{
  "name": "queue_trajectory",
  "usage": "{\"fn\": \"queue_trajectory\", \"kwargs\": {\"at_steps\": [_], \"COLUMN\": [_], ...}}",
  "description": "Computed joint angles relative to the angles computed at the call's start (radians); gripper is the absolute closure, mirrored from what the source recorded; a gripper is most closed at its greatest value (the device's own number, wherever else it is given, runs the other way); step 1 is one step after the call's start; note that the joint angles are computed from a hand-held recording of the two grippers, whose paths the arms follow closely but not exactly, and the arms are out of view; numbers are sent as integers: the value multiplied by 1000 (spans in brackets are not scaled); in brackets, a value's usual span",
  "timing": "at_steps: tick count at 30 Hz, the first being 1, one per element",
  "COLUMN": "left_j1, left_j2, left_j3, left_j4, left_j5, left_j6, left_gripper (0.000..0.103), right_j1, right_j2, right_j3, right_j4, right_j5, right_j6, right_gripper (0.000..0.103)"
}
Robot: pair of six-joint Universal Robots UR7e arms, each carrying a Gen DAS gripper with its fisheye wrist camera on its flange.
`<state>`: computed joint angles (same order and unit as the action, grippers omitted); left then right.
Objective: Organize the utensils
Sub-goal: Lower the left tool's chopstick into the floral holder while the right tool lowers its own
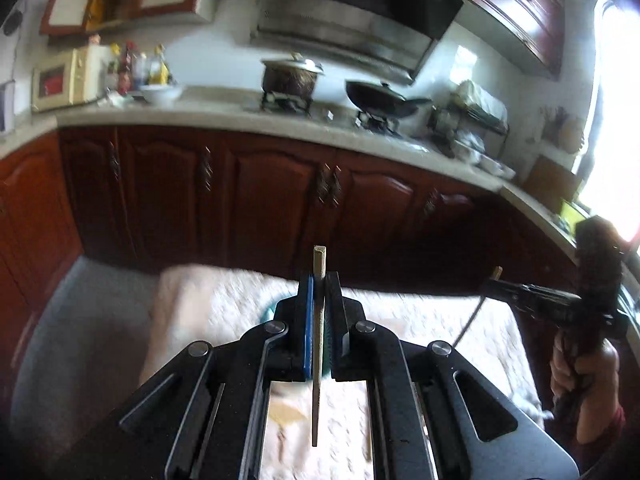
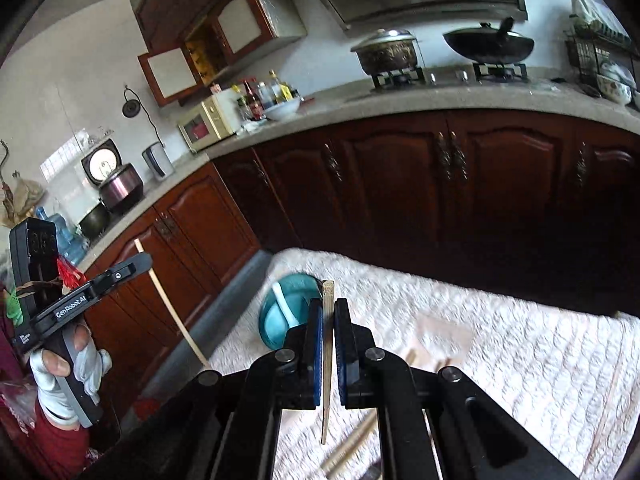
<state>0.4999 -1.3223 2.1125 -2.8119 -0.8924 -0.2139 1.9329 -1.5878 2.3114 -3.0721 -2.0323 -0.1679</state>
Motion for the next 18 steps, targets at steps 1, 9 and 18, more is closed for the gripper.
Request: {"fn": "queue_trajectory", "kwargs": {"at_steps": [1,9,18], "left_j1": [4,65,121], "left_j2": [13,127,229], "left_j3": [-12,-116,-181], "left_j4": [-18,-132,-176], "left_j5": [19,55,70], "left_j6": [14,87,118], "left_gripper": [99,99,99], "right_j1": [9,51,47], "right_j2": [23,186,320], "right_j3": [-21,-166,-272], "right_j4": [-9,-60,-137], "right_j5": [2,-12,-31], "right_j6": [-1,-18,-48], "right_gripper": [98,98,98]}}
